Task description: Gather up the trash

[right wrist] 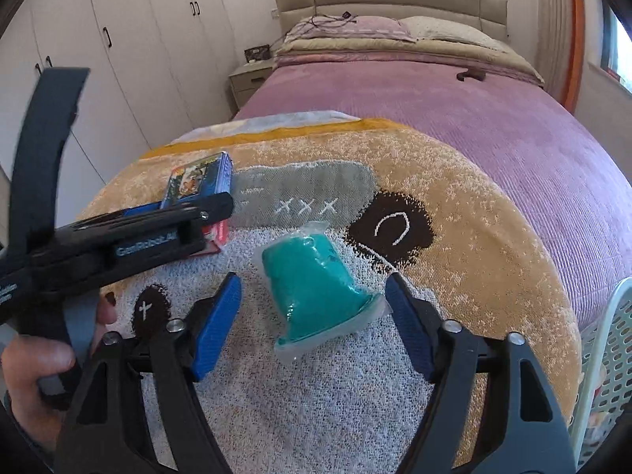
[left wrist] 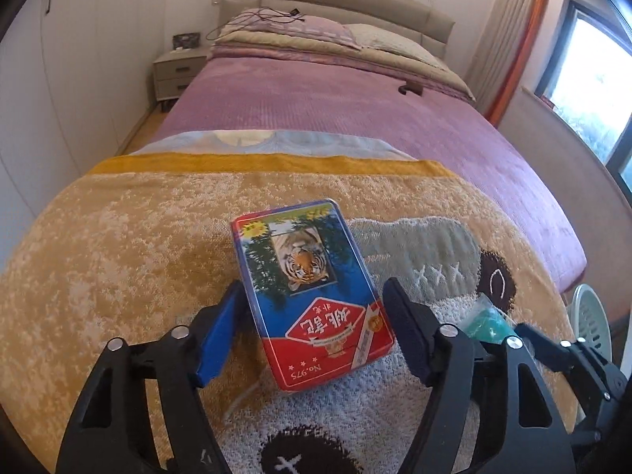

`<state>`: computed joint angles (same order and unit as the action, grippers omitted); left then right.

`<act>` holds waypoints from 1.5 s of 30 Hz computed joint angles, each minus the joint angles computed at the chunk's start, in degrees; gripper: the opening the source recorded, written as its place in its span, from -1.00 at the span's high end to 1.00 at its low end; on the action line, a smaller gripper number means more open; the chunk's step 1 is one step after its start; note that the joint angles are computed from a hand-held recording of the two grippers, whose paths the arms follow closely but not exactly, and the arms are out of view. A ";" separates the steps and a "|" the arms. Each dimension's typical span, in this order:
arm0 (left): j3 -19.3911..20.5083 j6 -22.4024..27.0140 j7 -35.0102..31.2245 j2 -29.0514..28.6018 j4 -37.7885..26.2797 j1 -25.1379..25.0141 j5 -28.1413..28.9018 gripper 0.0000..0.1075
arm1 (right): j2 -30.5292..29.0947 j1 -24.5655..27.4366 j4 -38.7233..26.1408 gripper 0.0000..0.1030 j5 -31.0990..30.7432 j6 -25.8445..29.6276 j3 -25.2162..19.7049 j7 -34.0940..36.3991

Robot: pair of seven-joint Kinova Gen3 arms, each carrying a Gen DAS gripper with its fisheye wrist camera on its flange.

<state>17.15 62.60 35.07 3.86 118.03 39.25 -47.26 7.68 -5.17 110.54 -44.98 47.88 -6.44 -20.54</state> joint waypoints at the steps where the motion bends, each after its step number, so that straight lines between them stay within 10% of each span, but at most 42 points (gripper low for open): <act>1: 0.18 -0.22 0.24 -0.45 0.18 0.20 -0.12 -0.22 | -0.24 0.69 0.14 0.15 -0.04 -0.07 -0.80 0.56; 13: 3.64 2.30 0.08 2.04 -8.17 6.80 -11.53 -0.19 | -3.18 11.79 0.93 0.24 -9.60 7.67 9.29 9.11; 21: 0.01 -4.93 -9.41 11.38 -22.09 10.65 -17.05 -0.19 | 1.55 24.31 -7.68 0.24 -11.27 11.49 14.08 6.65; 30: -2.95 -17.33 -23.24 24.27 -37.81 10.45 -13.48 -0.20 | 10.10 30.23 -17.24 0.23 -3.98 8.08 12.97 -5.95; 37: -5.69 -18.18 -31.84 29.56 -44.18 11.30 -8.35 -0.46 | 12.87 33.32 -19.15 0.01 -0.81 6.53 9.39 -10.63; 45: -16.10 -17.42 -23.70 25.51 -38.40 20.41 -9.97 -0.61 | 11.15 37.95 -17.14 -0.11 -3.51 6.43 6.62 -6.01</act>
